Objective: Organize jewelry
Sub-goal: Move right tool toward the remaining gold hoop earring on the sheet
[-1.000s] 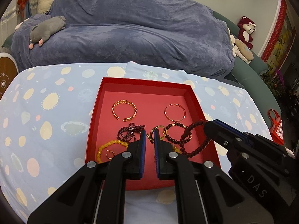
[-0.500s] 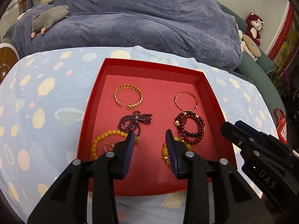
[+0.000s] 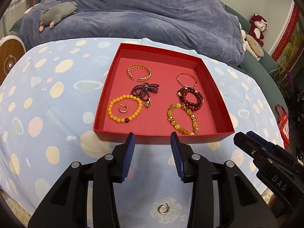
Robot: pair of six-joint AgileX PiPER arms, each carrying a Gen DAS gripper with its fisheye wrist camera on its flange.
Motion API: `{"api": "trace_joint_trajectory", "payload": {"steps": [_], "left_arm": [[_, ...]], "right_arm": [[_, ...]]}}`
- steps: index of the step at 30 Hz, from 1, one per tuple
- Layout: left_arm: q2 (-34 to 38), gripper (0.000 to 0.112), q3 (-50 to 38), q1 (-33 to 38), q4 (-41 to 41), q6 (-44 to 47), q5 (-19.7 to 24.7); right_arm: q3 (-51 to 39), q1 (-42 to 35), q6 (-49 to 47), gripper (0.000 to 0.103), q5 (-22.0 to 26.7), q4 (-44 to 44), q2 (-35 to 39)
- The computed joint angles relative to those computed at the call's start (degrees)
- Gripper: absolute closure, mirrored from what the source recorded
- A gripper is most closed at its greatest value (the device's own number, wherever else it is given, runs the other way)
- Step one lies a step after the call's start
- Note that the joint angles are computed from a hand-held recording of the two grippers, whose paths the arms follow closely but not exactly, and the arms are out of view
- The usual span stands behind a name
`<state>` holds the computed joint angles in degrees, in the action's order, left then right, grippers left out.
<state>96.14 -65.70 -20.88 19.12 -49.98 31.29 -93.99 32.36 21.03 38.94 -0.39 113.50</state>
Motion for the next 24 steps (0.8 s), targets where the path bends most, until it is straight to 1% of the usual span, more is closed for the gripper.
{"api": "trace_joint_trajectory", "payload": {"steps": [9,17,24], "left_arm": [[-5.78,0.075,7.24,-2.71,3.87,-6.43,0.47],[-9.77,0.075,11.89,-4.5,6.61,-10.73,1.78],[-11.73,0.075,14.74,-6.3,8.18,-13.27,2.95]], "right_arm": [[9.23,2.91,2.22,0.065,-2.09,-0.63,-5.66],[14.21,4.96,3.14,0.065,-3.1,-1.24,-8.62],[17.28,6.91,4.24,0.065,-3.42,-1.74,-10.42]]}}
